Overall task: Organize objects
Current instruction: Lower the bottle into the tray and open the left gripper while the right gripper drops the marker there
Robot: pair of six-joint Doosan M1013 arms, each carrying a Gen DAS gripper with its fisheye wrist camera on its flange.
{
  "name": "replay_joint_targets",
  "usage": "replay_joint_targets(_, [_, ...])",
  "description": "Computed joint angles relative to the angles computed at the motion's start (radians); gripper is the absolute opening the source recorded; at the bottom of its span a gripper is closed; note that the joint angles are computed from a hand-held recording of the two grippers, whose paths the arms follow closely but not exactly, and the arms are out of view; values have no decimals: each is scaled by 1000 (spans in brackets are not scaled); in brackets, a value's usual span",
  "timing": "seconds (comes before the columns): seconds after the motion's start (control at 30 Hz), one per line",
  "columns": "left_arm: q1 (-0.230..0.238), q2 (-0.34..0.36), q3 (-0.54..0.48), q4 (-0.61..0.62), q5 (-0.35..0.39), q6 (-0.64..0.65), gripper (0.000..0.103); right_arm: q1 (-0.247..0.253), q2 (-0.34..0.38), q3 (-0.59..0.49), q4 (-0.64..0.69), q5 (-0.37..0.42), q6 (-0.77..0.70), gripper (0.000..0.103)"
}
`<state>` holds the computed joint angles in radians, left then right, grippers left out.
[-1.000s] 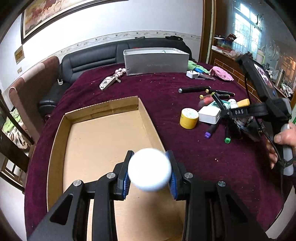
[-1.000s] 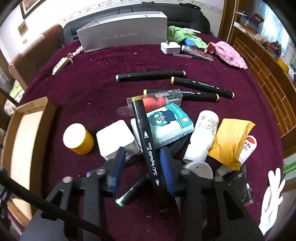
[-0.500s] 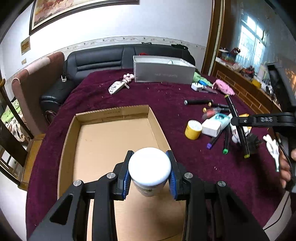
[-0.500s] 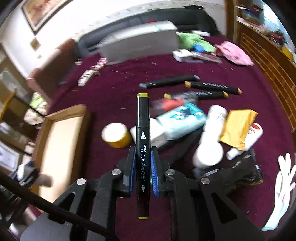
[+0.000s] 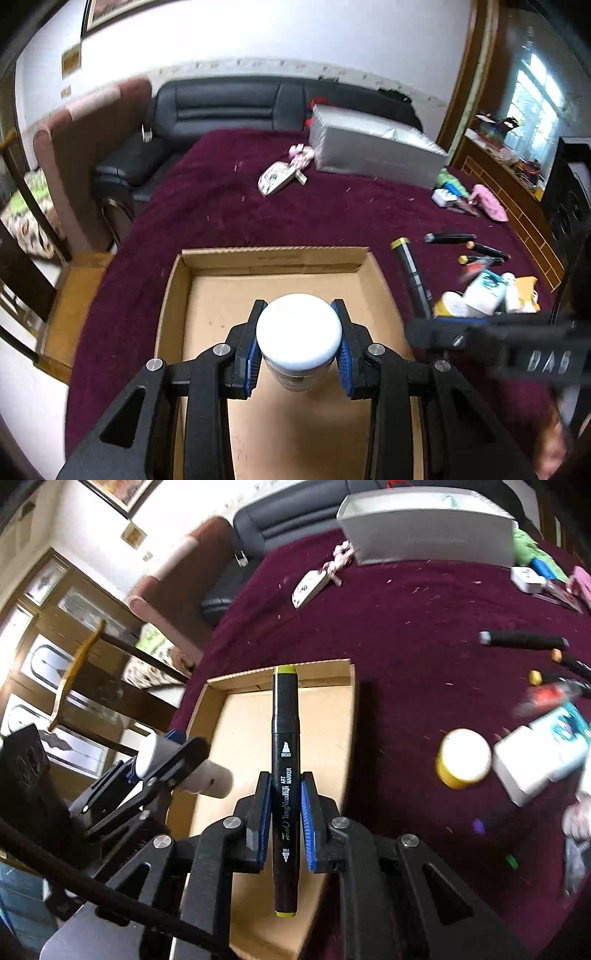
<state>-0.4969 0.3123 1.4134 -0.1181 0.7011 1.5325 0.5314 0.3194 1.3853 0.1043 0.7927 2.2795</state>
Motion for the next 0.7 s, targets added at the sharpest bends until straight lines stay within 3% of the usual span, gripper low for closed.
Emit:
replay_joint_targets(0.3, [22, 85, -79, -89, 78, 23, 29, 7, 108, -112, -124, 128, 65, 13])
replay_joint_targets(0.7, [41, 95, -85, -219, 83, 83, 31, -5, 125, -104, -113, 129, 78, 13])
